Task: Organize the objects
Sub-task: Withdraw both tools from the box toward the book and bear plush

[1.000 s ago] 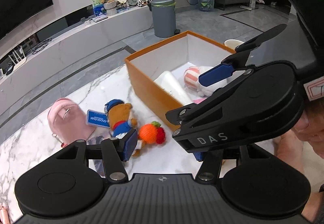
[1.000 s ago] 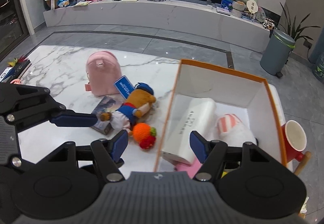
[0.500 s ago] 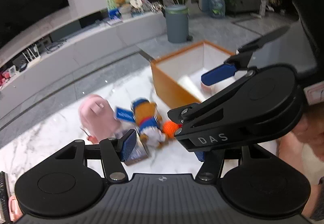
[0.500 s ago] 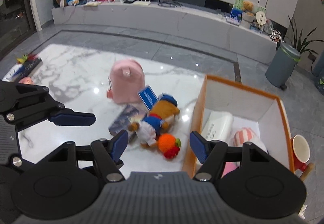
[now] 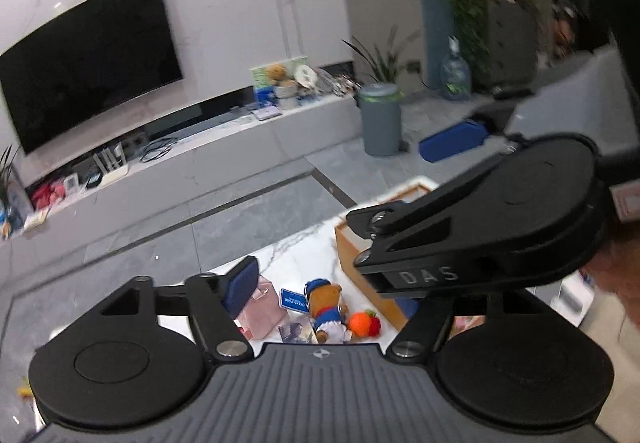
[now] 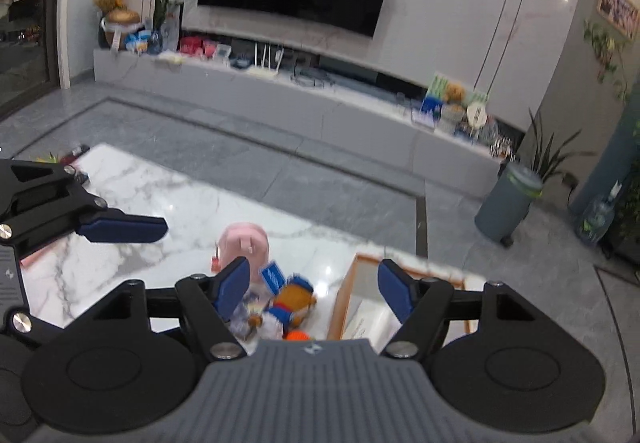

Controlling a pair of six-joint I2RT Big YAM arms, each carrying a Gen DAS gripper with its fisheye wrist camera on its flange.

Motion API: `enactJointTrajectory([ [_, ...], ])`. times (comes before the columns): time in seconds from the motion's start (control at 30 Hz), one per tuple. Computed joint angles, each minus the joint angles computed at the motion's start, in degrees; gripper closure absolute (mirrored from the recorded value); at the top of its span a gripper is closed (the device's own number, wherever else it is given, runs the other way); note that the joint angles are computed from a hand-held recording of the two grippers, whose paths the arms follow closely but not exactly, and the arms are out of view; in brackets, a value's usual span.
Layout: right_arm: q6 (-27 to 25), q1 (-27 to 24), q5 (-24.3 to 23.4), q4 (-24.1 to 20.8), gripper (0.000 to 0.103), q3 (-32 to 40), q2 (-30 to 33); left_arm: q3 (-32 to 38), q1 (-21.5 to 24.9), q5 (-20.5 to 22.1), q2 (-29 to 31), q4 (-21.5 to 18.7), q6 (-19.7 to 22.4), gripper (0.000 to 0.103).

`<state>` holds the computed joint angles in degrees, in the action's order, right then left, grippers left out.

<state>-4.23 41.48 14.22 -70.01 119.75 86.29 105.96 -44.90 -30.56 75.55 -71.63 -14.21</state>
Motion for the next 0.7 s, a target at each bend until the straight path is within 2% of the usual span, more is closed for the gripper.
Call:
enactJointTrajectory([
  [0.13,0.94,-0.79,-3.58,2.51,0.028,-1.43,-1.55,-1.29,0.52,0.30,-0.70,-0.40,-3.91,0.017],
  [0.2,1.22,-1.47,-6.34,1.44,0.027,-1.12,-0.49,-0.56,1.17,0.84,-0.10,-2.60,-2.21,0.019],
  [0.23,0.27,-1.53,-6.82,0.50,0.027,-0.33,0.67,-0.94,1.67,0.50,-0.16,-2.19,-0.21,0.018],
  [0.3,-2.70,-1.59,-8.06,0.73,0.026,1.11,3.09,-4.91,3.71,1.41,-1.56,2.74,2.50,0.010],
  [0.33,-3.69,-1.86,-9.35,2.01,0.026,1.06,4.07,-7.54,5.27,3.33,-2.32,5.89,2.37,0.009],
  [0.4,-1.99,-2.70,-11.45,4.80,0.025,-0.80,5.27,-12.53,9.18,9.28,-2.82,10.76,0.66,0.009],
  [0.47,1.41,-3.62,-12.97,5.14,0.026,-2.01,7.76,-15.68,11.88,12.41,-1.37,12.79,-0.06,0.011],
  [0.6,-0.61,-3.55,-9.87,5.50,0.029,-2.36,14.21,-22.99,15.98,14.84,1.23,20.40,1.47,0.013],
  [0.7,2.32,-3.71,-7.11,5.02,0.029,0.13,20.29,-26.82,19.19,18.12,3.82,24.38,-1.13,0.014],
])
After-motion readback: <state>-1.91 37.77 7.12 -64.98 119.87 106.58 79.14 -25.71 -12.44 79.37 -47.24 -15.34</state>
